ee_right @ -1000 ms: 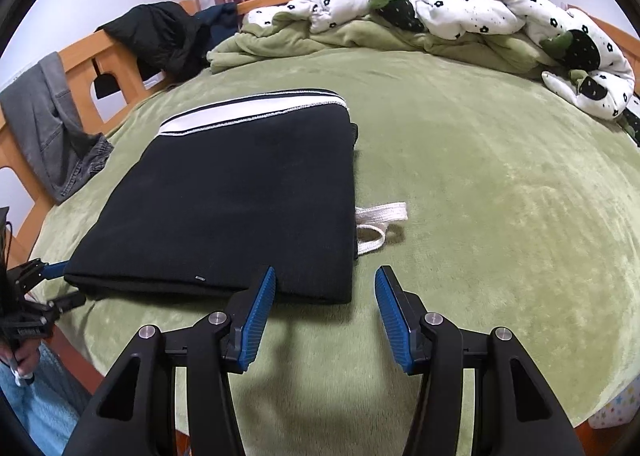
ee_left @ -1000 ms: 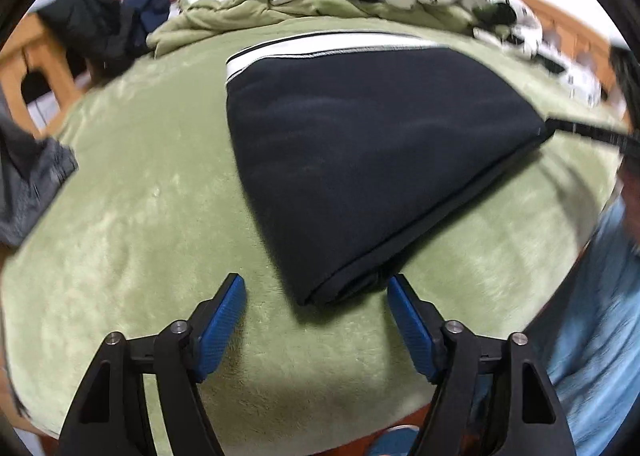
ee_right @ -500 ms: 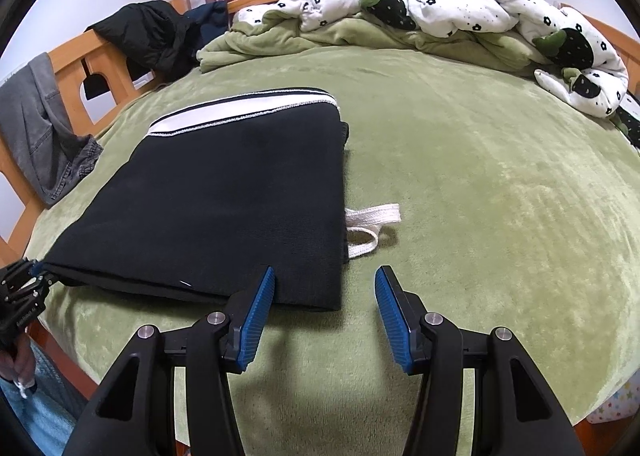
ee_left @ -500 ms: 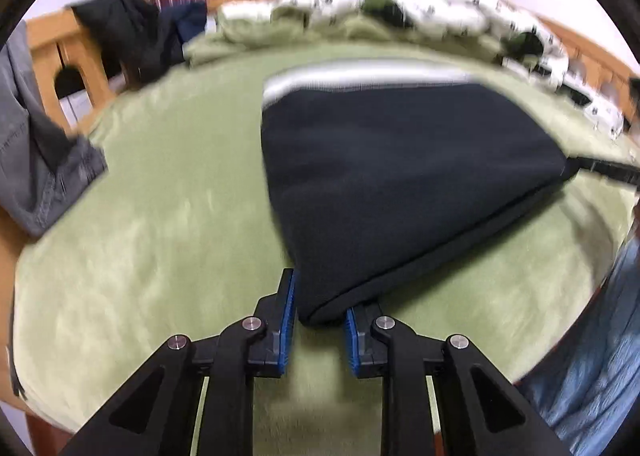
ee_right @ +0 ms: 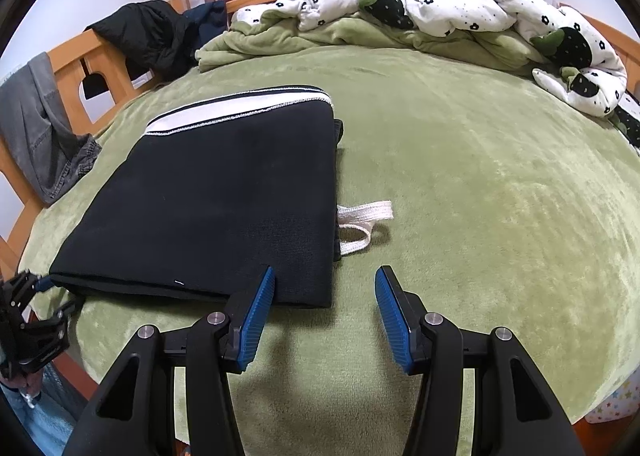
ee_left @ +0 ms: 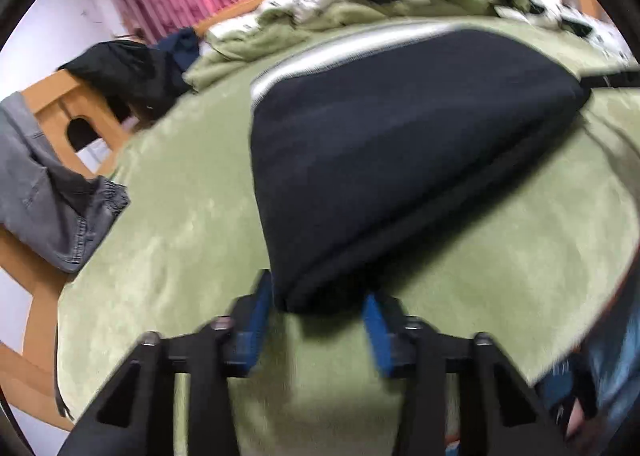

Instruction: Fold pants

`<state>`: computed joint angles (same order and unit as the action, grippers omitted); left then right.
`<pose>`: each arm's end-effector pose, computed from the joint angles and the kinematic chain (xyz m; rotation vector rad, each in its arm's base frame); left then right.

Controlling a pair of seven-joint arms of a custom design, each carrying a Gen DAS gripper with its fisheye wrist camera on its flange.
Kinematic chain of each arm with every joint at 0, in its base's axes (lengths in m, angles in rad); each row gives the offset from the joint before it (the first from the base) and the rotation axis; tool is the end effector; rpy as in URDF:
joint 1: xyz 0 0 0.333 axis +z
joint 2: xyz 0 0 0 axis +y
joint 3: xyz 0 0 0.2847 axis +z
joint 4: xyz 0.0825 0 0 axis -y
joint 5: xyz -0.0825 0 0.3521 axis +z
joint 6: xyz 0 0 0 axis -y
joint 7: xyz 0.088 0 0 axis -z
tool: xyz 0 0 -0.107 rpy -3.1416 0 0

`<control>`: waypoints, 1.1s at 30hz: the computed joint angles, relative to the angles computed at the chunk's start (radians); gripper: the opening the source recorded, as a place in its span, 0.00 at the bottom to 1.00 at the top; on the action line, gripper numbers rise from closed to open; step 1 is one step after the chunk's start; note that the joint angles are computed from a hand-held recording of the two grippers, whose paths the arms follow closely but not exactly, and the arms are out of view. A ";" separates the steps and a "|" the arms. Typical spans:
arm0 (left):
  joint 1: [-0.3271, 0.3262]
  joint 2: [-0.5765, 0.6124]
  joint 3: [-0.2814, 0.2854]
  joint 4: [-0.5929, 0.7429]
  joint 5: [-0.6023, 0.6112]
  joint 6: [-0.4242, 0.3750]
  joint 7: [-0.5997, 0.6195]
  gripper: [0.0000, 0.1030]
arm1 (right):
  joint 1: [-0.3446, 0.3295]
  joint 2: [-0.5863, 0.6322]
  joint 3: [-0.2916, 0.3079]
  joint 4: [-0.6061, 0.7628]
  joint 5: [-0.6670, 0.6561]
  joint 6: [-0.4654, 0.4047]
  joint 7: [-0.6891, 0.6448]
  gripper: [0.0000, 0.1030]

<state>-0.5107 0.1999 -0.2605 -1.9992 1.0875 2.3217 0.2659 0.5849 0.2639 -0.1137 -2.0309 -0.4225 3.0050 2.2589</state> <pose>0.4280 -0.3869 0.3708 -1.5288 1.8389 -0.4020 0.5232 0.3044 0.3864 -1.9094 1.5674 -0.4726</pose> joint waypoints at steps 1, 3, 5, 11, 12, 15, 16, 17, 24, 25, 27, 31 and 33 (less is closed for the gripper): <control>0.003 -0.008 0.004 -0.002 0.001 0.015 -0.038 0.25 | 0.003 -0.001 -0.003 -0.001 -0.004 0.001 0.003 0.50; 0.019 -0.001 0.001 0.007 -0.061 0.025 0.000 0.25 | 0.011 -0.003 -0.010 -0.001 -0.015 -0.002 0.013 0.50; 0.019 0.022 -0.003 0.021 -0.109 -0.004 0.068 0.25 | 0.014 -0.009 -0.013 -0.006 -0.028 -0.002 0.026 0.50; 0.044 -0.099 -0.012 -0.102 -0.188 0.129 0.042 0.30 | 0.039 -0.022 -0.054 -0.022 -0.113 0.011 0.110 0.50; 0.052 -0.131 -0.011 -0.127 -0.183 0.154 0.014 0.35 | 0.045 -0.025 -0.067 -0.024 -0.142 0.022 0.143 0.50; 0.082 -0.189 -0.012 -0.166 -0.109 0.251 -0.064 0.36 | 0.029 -0.015 -0.062 -0.013 -0.161 0.074 0.174 0.50; 0.094 -0.192 -0.014 -0.164 -0.094 0.281 -0.074 0.45 | 0.011 -0.003 -0.042 0.002 -0.137 0.090 0.142 0.50; 0.105 -0.184 -0.013 -0.147 -0.085 0.301 -0.075 0.51 | 0.009 0.007 -0.035 0.016 -0.116 0.090 0.115 0.50; 0.124 0.025 0.012 0.072 -0.235 0.250 0.043 0.56 | 0.053 0.123 -0.035 0.155 -0.005 0.012 -0.021 0.51; 0.125 0.049 0.016 0.077 -0.282 0.247 0.058 0.59 | 0.114 0.128 -0.098 0.154 -0.053 0.007 0.015 0.53; 0.090 0.047 0.048 0.050 -0.220 0.275 -0.025 0.61 | 0.154 0.129 -0.119 0.162 -0.107 -0.053 -0.003 0.54; 0.079 0.037 0.048 0.063 -0.234 0.247 0.022 0.61 | 0.157 0.119 -0.103 0.152 -0.199 -0.117 0.034 0.54; 0.101 0.018 0.054 0.047 -0.259 0.309 0.027 0.60 | 0.102 0.090 -0.050 0.135 -0.177 -0.107 -0.008 0.54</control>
